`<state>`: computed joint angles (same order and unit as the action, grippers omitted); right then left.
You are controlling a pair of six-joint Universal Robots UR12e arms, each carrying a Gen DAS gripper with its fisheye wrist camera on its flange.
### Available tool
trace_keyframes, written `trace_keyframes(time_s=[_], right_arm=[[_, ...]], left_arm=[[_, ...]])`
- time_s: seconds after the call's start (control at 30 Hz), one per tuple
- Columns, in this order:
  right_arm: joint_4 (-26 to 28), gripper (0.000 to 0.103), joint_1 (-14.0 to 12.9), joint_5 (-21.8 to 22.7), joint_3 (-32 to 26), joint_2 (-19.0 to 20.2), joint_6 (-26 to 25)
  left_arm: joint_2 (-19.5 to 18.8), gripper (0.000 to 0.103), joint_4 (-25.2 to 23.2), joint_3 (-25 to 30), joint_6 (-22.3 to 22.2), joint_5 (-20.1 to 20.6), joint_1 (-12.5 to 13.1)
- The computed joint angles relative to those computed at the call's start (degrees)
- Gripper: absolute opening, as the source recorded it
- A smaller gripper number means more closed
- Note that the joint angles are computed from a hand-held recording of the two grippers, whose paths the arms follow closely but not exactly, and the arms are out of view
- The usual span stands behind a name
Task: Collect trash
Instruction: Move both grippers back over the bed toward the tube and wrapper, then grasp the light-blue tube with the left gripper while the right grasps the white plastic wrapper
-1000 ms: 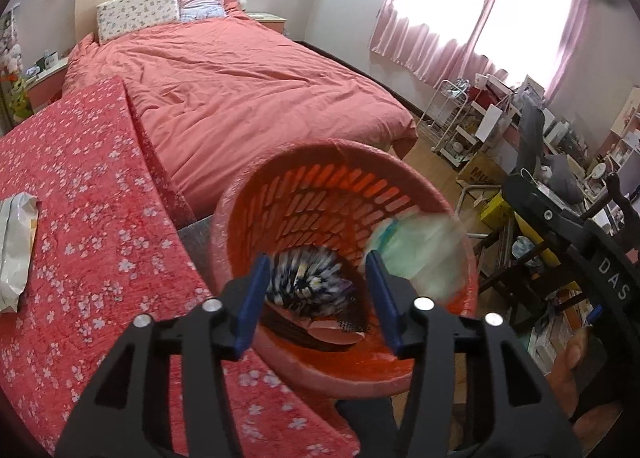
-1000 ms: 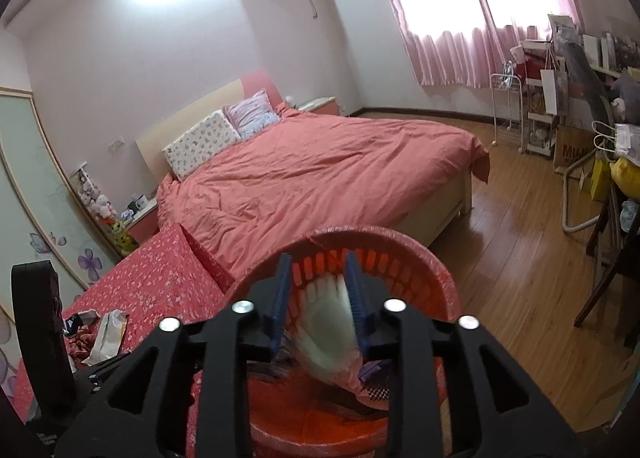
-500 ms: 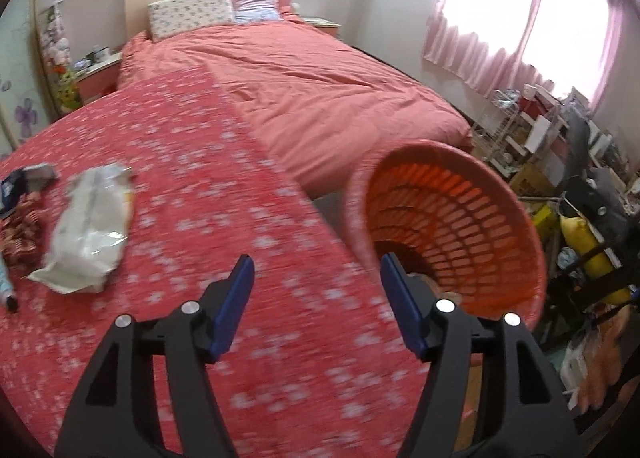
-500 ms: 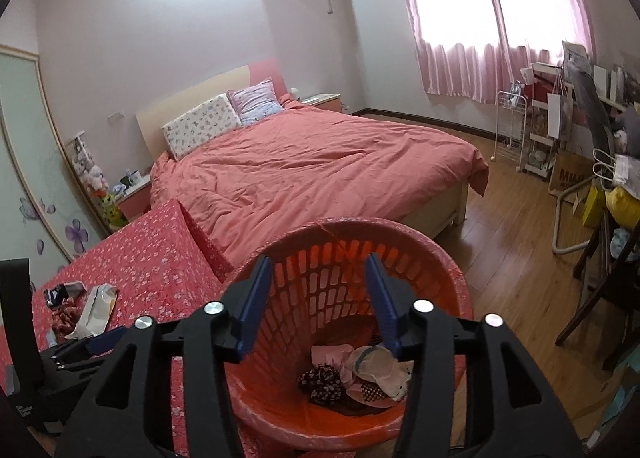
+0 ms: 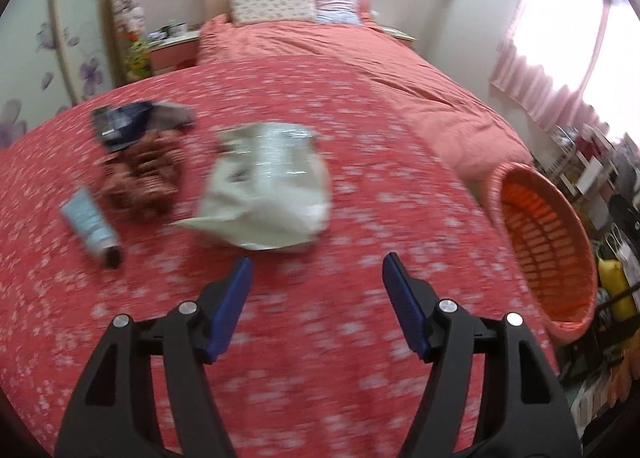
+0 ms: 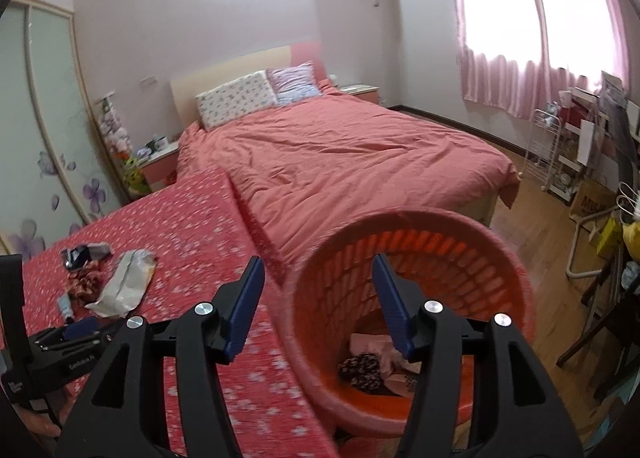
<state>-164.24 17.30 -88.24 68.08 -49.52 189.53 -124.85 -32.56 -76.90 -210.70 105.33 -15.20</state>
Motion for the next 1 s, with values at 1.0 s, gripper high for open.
trace_keyframes(time_s=[1.0], right_arm=[[9.6, 0.06, 5.8, 2.7, -6.0, 3.8, -11.0]], left_arm=[[7.4, 0.068, -4.6, -10.8, -13.7, 9.7, 6.8]])
